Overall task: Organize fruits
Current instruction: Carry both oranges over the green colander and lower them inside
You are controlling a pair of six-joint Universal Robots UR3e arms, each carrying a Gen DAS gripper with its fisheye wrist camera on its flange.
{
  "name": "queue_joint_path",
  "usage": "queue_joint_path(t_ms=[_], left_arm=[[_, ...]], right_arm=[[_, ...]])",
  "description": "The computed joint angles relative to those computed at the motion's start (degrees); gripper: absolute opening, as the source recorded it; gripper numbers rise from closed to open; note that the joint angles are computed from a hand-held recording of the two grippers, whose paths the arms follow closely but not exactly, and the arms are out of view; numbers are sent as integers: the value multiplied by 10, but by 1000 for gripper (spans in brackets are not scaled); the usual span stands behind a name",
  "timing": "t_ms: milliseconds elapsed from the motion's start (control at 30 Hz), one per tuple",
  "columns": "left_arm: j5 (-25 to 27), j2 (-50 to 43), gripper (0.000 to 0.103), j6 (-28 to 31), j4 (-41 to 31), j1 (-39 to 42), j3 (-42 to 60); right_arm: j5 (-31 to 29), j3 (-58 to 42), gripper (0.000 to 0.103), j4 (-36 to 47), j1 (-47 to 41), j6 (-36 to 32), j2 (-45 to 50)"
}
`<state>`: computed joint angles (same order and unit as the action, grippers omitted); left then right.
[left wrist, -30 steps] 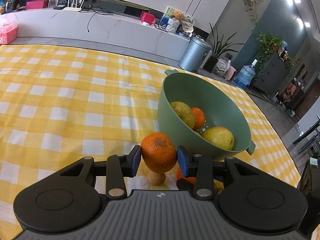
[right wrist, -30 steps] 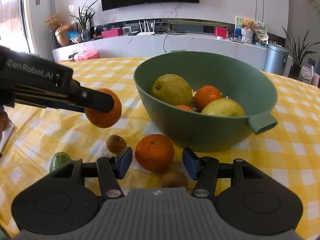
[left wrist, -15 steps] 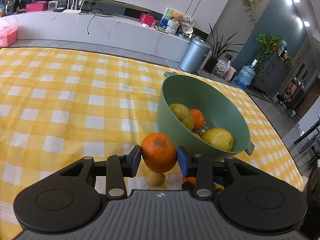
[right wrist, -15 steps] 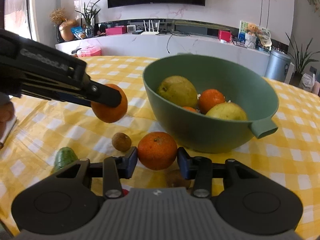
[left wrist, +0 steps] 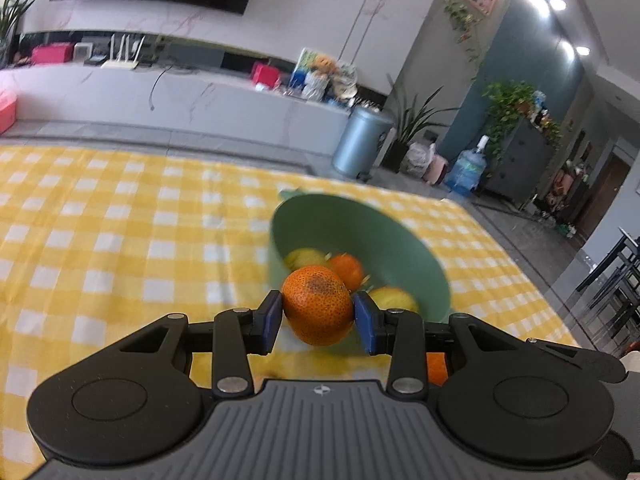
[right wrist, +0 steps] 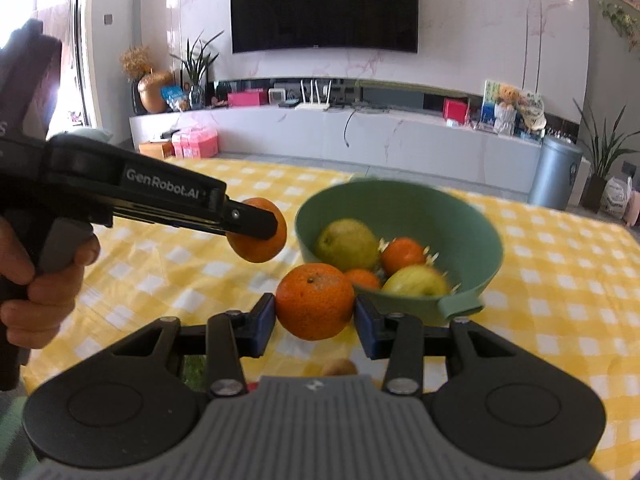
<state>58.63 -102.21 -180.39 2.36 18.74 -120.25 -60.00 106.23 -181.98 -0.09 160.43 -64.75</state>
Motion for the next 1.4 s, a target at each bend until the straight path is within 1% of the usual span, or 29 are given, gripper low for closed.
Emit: queue_joint_path(t_ms=[167,333,467,600,700,800,900,1067,1167,1400], left_arm=[[3,-17,44,-13,-8,-28,45],[18,-42,44,-12,-15,-63,95],[29,-69,44,-27,-30,-85,143],[56,-87,44,-38,-58,-112,192],[61,-95,44,-37,-78,-123,210],[79,-106,44,-42,-103,-136,234],[96,-128,44,-40,-105,-144,254],[97,-161,44,-31,-115,-143,283],[100,-179,44,-28,-129,-142,301],[111,-221,44,-20,-169,-144,347]], right_arm=[[16,-16,40,22,-25,-6,-17],[10,-52,40,40,-39,-9,-11],[-5,-86,40,57,-42,-23,-1],[-20,-134,40,110,-46,-35,6],[-27,-184,40,161,-45,-46,17],[-36,-246,40,215,-38,-64,41],[-44,-303,40,262,-34,-70,73],[-79,-390,40,311,-22,-78,138],[-91,-440,40,334,-16,-80,174],[-100,-508,40,345,-5,-82,235]])
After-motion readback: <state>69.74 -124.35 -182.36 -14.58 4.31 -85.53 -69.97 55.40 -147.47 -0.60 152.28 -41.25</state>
